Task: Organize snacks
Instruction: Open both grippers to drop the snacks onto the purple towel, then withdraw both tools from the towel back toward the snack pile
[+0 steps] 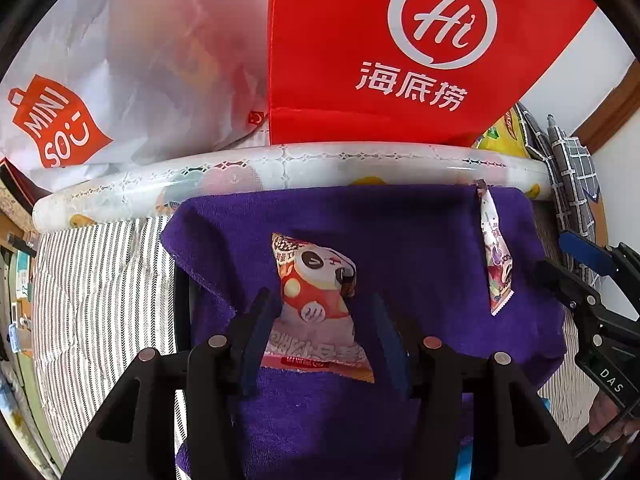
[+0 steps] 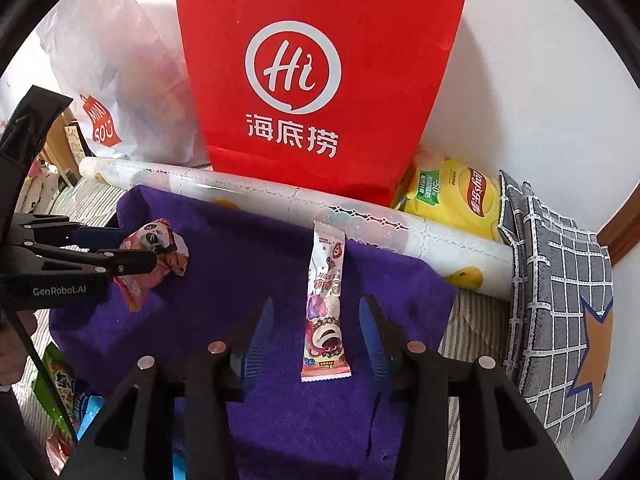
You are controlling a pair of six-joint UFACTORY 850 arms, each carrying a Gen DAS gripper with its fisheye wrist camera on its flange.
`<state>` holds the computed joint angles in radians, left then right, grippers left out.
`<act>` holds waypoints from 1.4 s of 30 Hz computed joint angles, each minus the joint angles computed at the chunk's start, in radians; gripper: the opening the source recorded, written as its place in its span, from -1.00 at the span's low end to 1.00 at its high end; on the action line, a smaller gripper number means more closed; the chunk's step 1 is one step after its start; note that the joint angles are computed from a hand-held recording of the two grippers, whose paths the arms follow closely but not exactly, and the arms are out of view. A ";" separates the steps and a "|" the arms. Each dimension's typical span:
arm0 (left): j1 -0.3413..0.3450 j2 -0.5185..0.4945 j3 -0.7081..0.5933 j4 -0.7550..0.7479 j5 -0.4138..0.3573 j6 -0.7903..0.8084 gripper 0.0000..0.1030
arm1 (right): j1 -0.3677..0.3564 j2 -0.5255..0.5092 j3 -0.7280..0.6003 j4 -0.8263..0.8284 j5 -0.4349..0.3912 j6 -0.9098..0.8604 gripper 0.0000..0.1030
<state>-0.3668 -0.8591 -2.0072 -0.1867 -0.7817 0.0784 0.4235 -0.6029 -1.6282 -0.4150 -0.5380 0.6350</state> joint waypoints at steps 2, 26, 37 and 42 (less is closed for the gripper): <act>0.001 0.004 0.005 -0.008 0.006 0.012 0.06 | -0.002 0.002 0.000 0.005 0.000 0.001 -0.16; -0.024 0.219 0.228 -0.032 0.181 0.095 0.19 | 0.081 0.209 0.184 -0.430 -0.099 0.569 0.36; -0.004 0.455 0.524 -0.140 0.324 0.221 0.19 | 0.177 0.344 0.355 -0.567 -0.165 0.819 0.38; 0.009 0.554 0.652 -0.206 0.367 0.286 0.19 | 0.207 0.391 0.409 -0.476 -0.132 0.800 0.35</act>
